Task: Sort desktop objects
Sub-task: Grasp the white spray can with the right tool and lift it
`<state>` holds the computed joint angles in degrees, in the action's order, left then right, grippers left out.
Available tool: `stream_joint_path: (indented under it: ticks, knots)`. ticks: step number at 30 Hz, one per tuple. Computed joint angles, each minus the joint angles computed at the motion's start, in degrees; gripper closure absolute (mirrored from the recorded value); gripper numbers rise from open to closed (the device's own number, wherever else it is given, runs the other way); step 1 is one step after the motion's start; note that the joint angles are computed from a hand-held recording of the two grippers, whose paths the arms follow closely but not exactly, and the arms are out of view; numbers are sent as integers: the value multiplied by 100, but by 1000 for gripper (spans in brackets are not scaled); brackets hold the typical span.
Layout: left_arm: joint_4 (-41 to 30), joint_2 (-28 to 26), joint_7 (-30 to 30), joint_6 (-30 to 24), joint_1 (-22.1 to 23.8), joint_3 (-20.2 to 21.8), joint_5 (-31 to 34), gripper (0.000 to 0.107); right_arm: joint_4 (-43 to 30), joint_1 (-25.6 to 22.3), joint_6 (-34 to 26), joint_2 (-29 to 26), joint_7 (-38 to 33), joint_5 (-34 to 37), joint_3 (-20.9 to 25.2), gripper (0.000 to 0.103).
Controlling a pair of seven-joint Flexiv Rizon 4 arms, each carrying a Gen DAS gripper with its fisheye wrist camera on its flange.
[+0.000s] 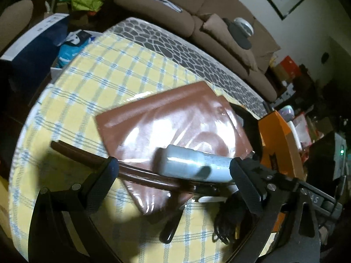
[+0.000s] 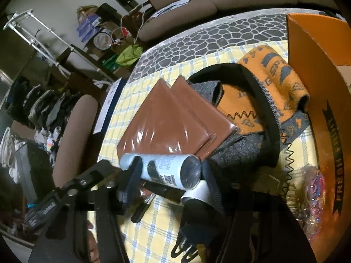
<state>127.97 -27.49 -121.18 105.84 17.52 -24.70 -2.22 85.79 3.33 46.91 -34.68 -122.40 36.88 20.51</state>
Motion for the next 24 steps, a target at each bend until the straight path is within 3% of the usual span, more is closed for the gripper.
stream_joint_path:
  ticks: [1, 3, 7, 12, 17, 24]
  knots:
    - [-53, -42, 48, -60, -10, -4, 18, 9, -10, 9, -41, -10, 14, -23, -7, 65]
    - [-101, -56, 140, -68, -143, 117, -2, 11, -41, 10, -92, -43, 36, -19, -9, 65]
    - [-75, -339, 108, 64, 578, -695, 241, 18, -38, 13, -105, -48, 16, -24, -8, 65]
    - [-148, -332, 161, -48, 504, -682, 292, 19, 54, 57, -62, 5, 26, -80, -29, 65]
    - [-46, -413, 17, 198, 909, -1113, 455, 19, 96, 59, 12, 33, 9, -48, -3, 64]
    - [-43, -100, -222, 230, 983, -1223, 677, 19, 67, -116, 35, 150, -225, 252, 96, 64]
